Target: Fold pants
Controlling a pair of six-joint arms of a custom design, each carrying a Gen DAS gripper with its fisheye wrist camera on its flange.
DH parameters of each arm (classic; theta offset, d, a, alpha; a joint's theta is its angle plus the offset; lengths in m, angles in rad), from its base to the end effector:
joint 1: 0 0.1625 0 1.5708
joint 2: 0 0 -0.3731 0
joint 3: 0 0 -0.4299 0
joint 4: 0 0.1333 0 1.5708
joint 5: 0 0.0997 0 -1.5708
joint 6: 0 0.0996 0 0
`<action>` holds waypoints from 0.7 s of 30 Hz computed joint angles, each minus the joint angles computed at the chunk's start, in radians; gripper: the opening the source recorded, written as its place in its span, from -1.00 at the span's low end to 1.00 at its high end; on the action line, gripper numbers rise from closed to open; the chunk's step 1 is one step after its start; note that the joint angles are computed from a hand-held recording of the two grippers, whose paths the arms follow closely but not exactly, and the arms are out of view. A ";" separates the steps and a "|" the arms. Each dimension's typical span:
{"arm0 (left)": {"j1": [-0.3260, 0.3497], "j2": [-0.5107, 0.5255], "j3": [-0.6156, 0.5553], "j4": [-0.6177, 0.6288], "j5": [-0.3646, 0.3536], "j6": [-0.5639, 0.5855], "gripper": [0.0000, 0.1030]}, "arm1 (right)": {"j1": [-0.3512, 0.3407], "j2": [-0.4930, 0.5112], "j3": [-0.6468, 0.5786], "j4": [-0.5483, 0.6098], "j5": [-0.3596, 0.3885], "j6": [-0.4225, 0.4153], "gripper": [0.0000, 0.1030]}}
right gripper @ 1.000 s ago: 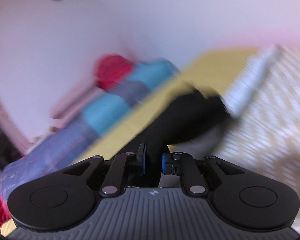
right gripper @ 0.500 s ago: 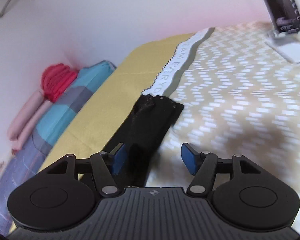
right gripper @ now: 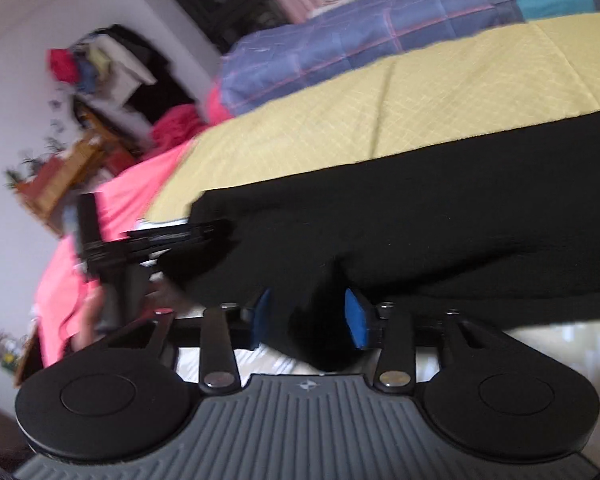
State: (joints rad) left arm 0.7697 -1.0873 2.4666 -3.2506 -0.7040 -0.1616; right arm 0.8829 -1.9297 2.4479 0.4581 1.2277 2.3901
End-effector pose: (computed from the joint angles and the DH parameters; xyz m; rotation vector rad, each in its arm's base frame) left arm -0.1198 -0.4074 0.0387 0.5888 2.3077 -0.8278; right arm -0.0060 -0.2700 0.1653 0.2409 -2.8327 0.9782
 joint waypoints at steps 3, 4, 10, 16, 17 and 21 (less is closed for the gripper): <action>-0.003 0.004 -0.002 0.004 0.006 -0.004 1.00 | 0.074 0.119 -0.026 0.076 0.073 -0.092 -0.28; -0.004 0.004 -0.002 0.005 0.007 -0.005 1.00 | 0.102 0.089 -0.006 0.057 0.137 -0.194 -0.31; -0.005 0.009 -0.004 0.009 0.013 -0.007 1.00 | -0.005 -0.282 0.088 0.101 -0.010 -0.291 0.07; -0.005 0.009 -0.004 0.008 0.012 -0.007 1.00 | -0.109 -0.185 0.064 -0.041 -0.160 -0.209 0.32; -0.005 0.009 -0.004 0.008 0.012 -0.007 1.00 | -0.147 -0.169 0.062 -0.050 -0.169 -0.206 0.31; -0.005 0.009 -0.004 0.009 0.013 -0.007 1.00 | -0.355 -0.137 0.015 -0.018 -0.328 -0.160 0.10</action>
State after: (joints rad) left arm 0.7648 -1.0785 2.4623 -3.2419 -0.6906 -0.1683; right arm 0.5277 -2.0672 2.4630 0.4404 0.9001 2.2300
